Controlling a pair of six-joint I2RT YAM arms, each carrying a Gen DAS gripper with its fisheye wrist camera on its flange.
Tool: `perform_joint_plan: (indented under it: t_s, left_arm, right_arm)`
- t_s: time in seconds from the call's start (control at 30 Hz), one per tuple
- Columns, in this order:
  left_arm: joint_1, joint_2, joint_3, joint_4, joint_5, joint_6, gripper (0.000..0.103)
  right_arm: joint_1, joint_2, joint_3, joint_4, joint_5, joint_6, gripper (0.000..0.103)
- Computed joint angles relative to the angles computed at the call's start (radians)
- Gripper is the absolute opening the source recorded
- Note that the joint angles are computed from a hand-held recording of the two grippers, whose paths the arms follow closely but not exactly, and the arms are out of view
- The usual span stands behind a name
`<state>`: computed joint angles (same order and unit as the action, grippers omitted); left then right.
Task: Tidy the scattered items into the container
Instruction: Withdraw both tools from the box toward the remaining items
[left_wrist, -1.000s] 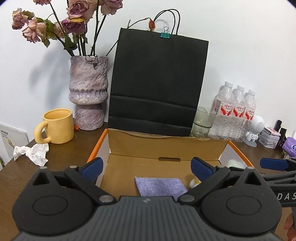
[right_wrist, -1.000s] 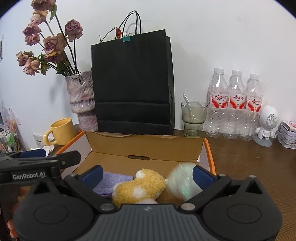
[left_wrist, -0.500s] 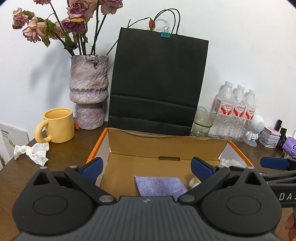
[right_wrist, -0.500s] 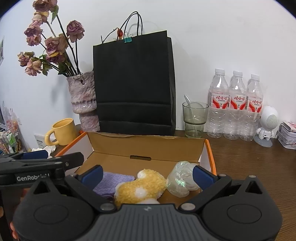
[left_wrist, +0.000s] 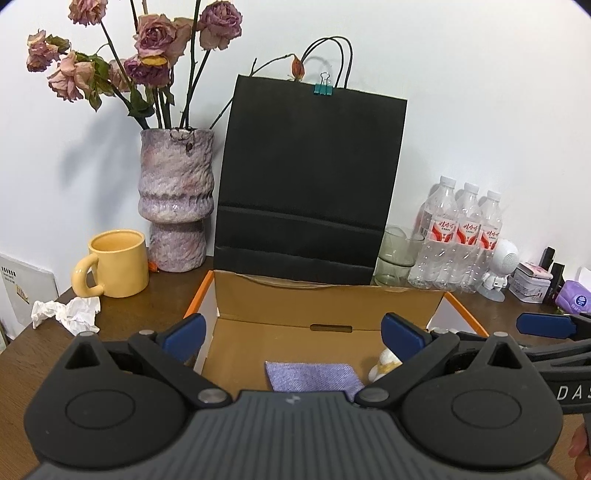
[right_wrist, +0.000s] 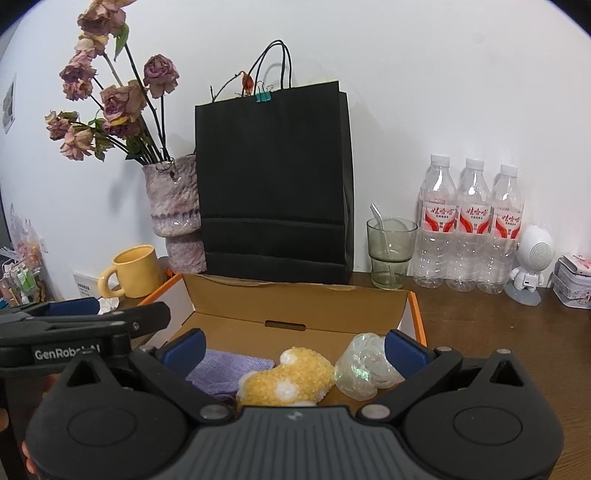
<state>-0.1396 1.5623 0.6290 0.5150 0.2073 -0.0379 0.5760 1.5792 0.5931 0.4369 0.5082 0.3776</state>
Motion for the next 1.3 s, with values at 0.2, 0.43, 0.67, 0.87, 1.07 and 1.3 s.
perform_joint_plan:
  t_s: [0.2,0.43,0.67,0.87,1.07,1.3]
  left_arm:
    - [0.067,-0.099,-0.056,-0.016,0.086,-0.002,0.103]
    - [0.214,-0.242,-0.147,-0.102,0.235,0.066,0.103]
    - [0.382,-0.328,-0.231,-0.191,0.371,0.214,0.103]
    - [0.506,-0.367,-0.298,-0.283,0.476,0.352,0.103]
    - [0.663,-0.389,-0.344,-0.434,0.596,0.546,0.103]
    - [0.869,-0.301,-0.306,-0.608,0.684,0.824,0.103]
  right_arm:
    - [0.053,-0.059,-0.020,-0.041,0.043,0.002,0.103]
    - [0.171,-0.216,-0.131,-0.095,0.134,0.048,0.103]
    - [0.335,-0.289,-0.202,-0.223,0.287,0.179,0.103]
    - [0.487,-0.215,-0.216,-0.287,0.358,0.394,0.103]
    - [0.627,-0.024,-0.129,-0.361,0.380,0.607,0.103]
    - [0.751,0.202,0.077,-0.503,0.400,0.787,0.094]
